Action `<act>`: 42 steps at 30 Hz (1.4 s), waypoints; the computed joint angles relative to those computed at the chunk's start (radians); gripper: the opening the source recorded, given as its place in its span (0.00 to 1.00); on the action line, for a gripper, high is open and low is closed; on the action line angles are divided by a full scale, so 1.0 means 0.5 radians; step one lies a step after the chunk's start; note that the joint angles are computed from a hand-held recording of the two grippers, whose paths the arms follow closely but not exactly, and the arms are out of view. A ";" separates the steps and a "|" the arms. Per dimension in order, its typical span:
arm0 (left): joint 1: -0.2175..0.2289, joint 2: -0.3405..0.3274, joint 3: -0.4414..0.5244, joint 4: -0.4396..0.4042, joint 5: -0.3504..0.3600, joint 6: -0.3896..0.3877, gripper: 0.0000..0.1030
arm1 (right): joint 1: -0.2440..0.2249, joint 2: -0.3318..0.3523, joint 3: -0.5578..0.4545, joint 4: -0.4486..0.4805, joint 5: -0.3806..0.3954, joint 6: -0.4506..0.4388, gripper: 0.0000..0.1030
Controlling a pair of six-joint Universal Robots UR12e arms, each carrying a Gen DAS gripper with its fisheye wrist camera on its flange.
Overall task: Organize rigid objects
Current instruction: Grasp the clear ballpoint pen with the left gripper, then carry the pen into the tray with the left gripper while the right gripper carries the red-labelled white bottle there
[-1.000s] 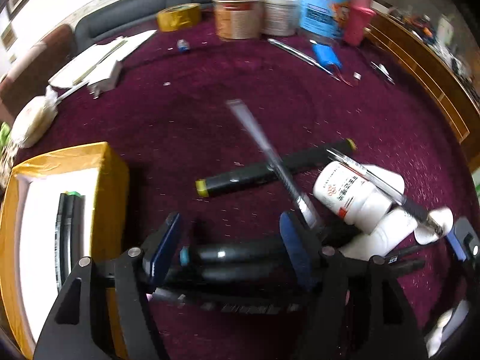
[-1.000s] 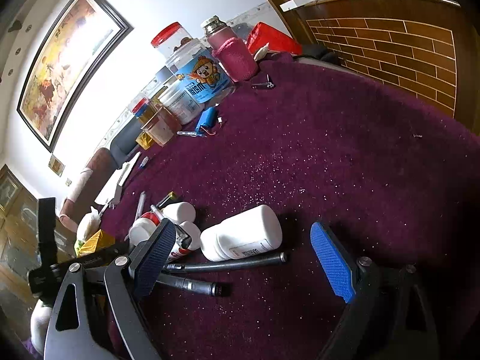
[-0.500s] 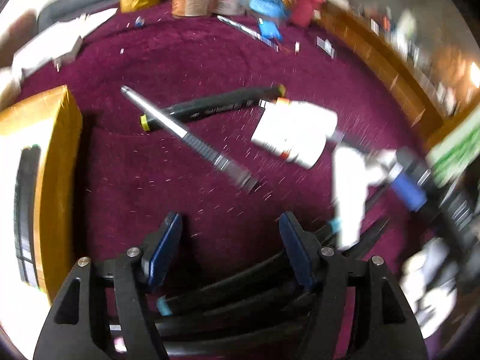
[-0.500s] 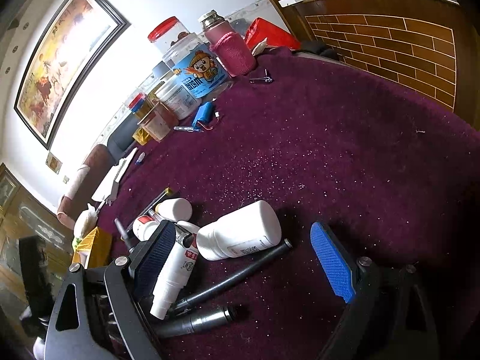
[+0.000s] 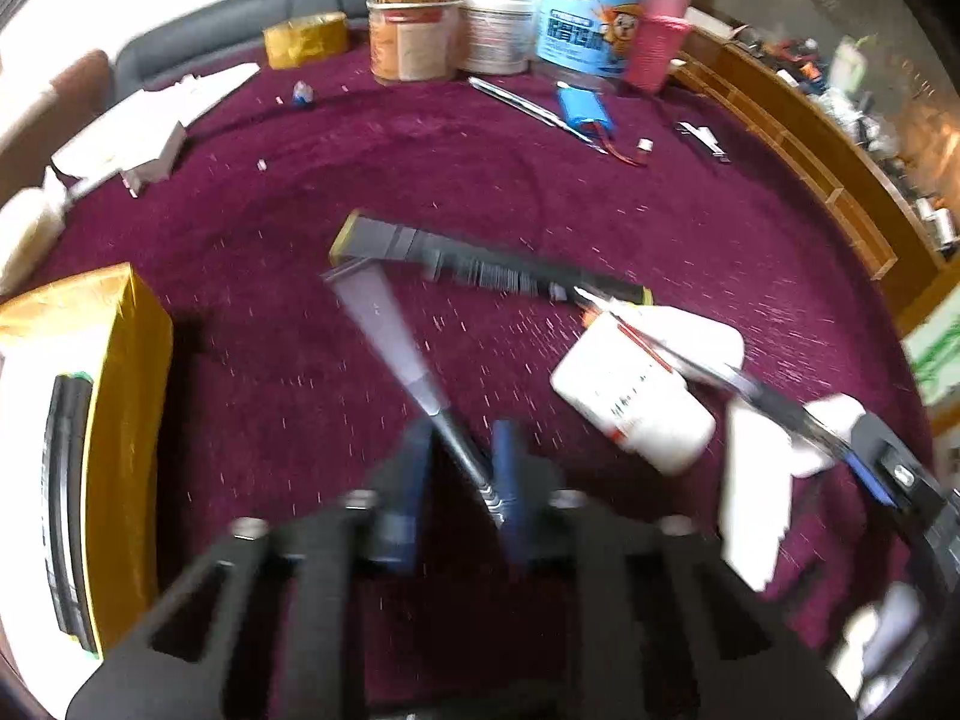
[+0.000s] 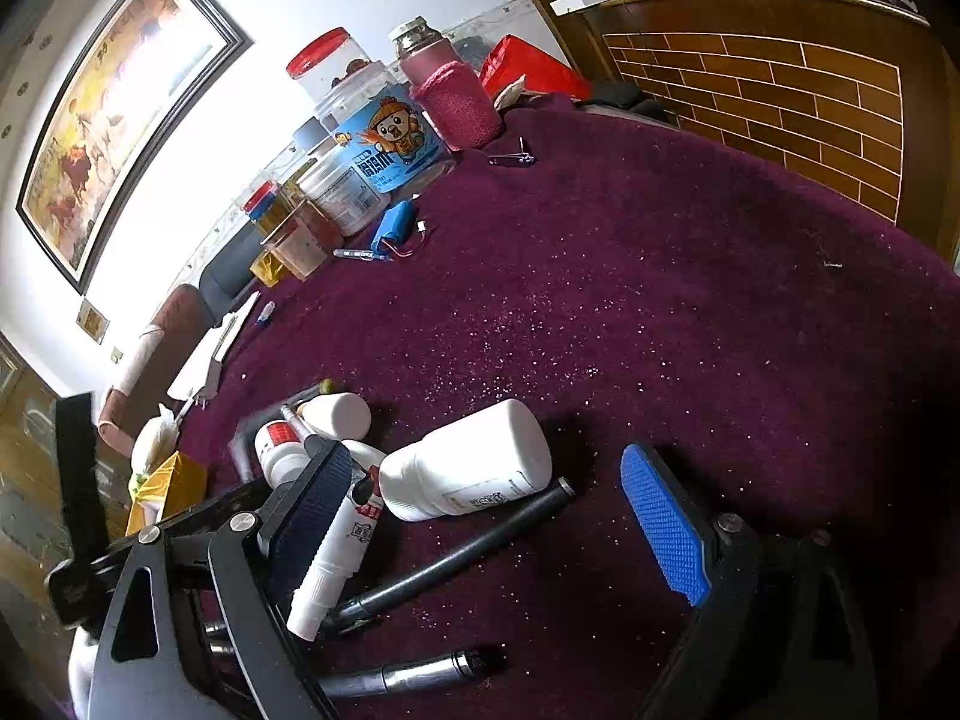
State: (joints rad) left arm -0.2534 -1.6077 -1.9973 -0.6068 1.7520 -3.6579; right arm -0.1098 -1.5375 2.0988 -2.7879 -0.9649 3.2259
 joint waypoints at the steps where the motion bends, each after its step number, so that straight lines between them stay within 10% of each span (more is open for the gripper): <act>1: 0.012 0.029 -0.025 -0.004 -0.030 0.000 0.07 | 0.001 0.001 -0.001 0.000 -0.001 0.000 0.86; 30: 0.101 0.500 -0.502 0.665 -0.389 -0.278 0.07 | 0.009 -0.006 -0.009 0.034 -0.040 -0.025 0.86; 34: 0.132 0.604 -0.588 0.734 -0.395 -0.338 0.07 | 0.003 -0.071 -0.006 0.090 0.045 -0.174 0.86; 40: 0.196 0.727 -0.688 0.765 -0.354 -0.392 0.07 | 0.198 -0.104 -0.146 0.400 0.044 -0.854 0.83; 42: 0.222 0.763 -0.719 0.766 -0.350 -0.417 0.07 | 0.276 -0.063 -0.204 0.481 -0.036 -0.971 0.65</act>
State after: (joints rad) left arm -0.1423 -1.2264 -2.3568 -0.2237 1.5768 -3.8662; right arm 0.0283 -1.5690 1.9966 -2.5472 -0.9826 2.7406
